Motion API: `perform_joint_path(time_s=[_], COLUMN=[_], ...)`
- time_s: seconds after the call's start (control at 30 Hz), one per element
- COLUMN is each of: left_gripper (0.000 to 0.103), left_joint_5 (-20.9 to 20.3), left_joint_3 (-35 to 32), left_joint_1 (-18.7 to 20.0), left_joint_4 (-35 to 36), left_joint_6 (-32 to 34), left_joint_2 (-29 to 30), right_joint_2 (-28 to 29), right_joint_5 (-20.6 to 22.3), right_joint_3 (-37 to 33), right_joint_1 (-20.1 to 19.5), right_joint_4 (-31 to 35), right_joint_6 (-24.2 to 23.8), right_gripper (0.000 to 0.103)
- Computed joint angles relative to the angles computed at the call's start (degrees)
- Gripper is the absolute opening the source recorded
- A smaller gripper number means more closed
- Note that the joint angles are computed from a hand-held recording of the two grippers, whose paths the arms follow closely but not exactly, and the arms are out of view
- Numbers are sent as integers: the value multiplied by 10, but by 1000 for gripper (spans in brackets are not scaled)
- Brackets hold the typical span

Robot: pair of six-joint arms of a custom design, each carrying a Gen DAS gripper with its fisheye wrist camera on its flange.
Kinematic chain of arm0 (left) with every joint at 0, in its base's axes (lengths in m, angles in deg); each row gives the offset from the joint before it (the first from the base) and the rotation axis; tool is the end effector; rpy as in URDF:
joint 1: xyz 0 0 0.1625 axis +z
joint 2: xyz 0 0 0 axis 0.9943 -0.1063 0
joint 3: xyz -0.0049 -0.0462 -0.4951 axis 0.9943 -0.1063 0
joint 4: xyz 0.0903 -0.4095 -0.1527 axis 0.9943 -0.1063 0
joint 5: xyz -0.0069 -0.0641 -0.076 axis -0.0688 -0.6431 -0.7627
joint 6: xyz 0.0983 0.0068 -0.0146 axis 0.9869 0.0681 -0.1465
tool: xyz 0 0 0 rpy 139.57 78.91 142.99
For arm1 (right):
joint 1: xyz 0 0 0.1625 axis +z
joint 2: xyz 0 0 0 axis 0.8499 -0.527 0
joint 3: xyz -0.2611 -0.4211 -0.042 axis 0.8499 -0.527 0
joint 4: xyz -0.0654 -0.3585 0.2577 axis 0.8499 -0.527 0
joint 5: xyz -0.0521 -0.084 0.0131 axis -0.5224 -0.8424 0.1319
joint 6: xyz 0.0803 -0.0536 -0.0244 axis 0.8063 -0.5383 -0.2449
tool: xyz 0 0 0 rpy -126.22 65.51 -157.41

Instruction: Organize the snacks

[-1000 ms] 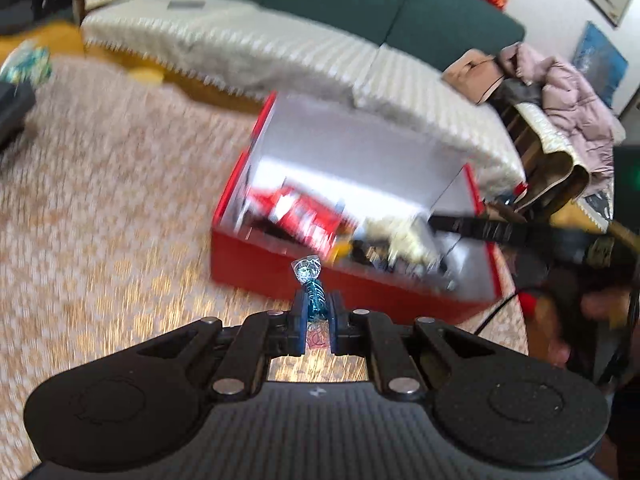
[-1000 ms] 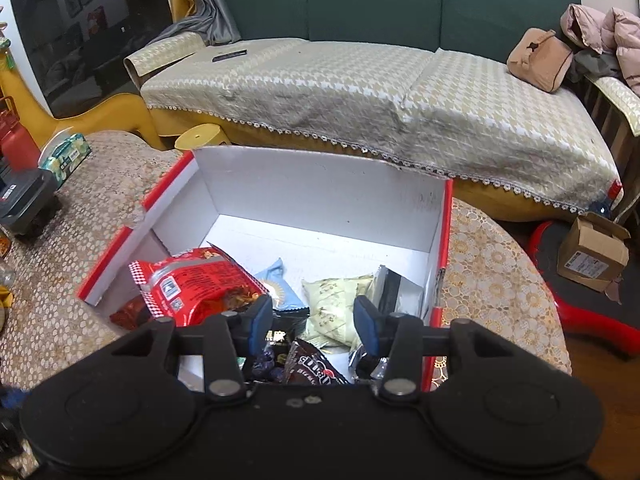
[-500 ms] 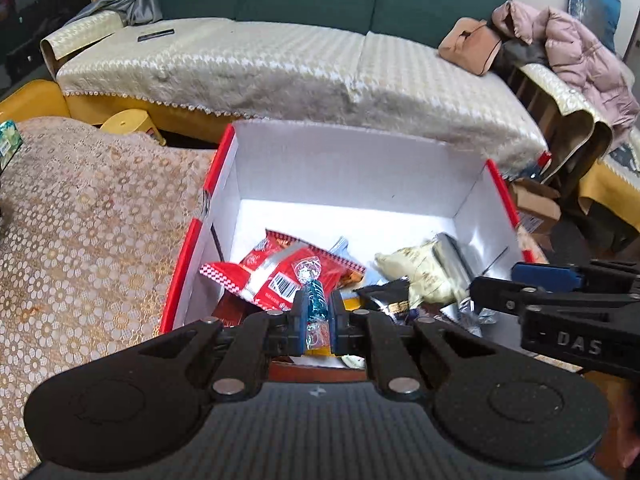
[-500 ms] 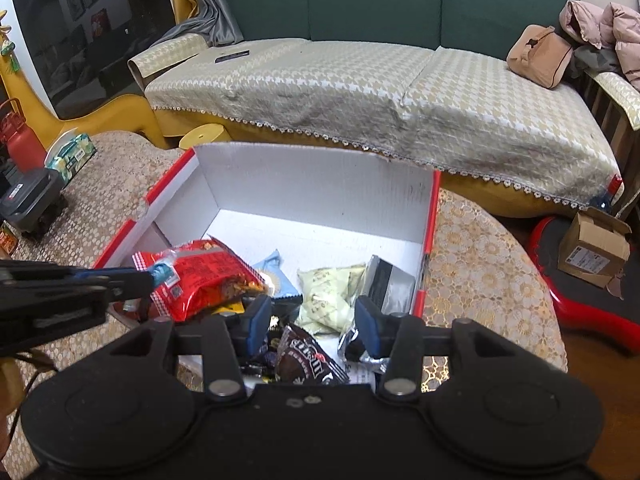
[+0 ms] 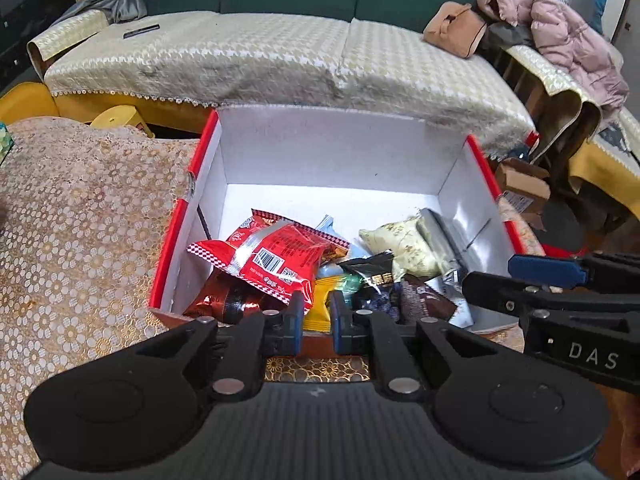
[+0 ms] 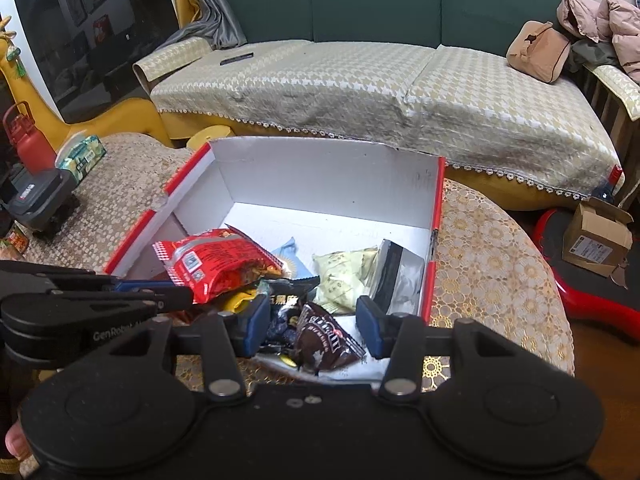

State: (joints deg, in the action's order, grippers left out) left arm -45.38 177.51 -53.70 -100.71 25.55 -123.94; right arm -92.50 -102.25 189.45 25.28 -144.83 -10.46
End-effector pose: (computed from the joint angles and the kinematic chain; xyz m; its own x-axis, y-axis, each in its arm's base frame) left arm -0.4200 -0.4589 -0.0224 -0.6510 0.5608 -0.5115 0.6989 0.7058 -0.1158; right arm 0.0468 -0.3728 0.3231 -0.8056 0.2124 0.5531 -0.2690 0.7006 -0.6609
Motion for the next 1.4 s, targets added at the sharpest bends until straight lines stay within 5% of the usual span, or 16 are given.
perform_joint_path(time_s=[0.33, 0.7, 0.73, 0.8, 0.83, 1.03, 1.4], left_gripper=[69, 84, 85, 85, 85, 98, 98], left_joint_5=[12, 31, 32, 32, 32, 36, 46], left_joint_3=[54, 106, 111, 118, 121, 144, 171], left_joint_1=[-37, -73, -75, -79, -81, -91, -111], left_joint_4=[-42, -68, -69, -68, -67, -80, -88], left_joint_6=[-3, -13, -15, -21, -23, -33, -44], left_joint_2=[-56, -115, -120, -129, -132, -156, -178], right_joint_2=[-37, -44, -42, -38, -27, -3, -8], right_joint_5=[-17, -58, -63, -69, -67, -73, -81], right_joint_3=[37, 71, 74, 80, 85, 97, 119], right_joint_1=[51, 124, 131, 142, 146, 169, 197], right_joint_4=[-25, -89, -97, -117, -149, -194, -219], right_joint_6=[16, 24, 23, 22, 11, 3, 26], right_gripper=[51, 55, 59, 96, 103, 103, 103])
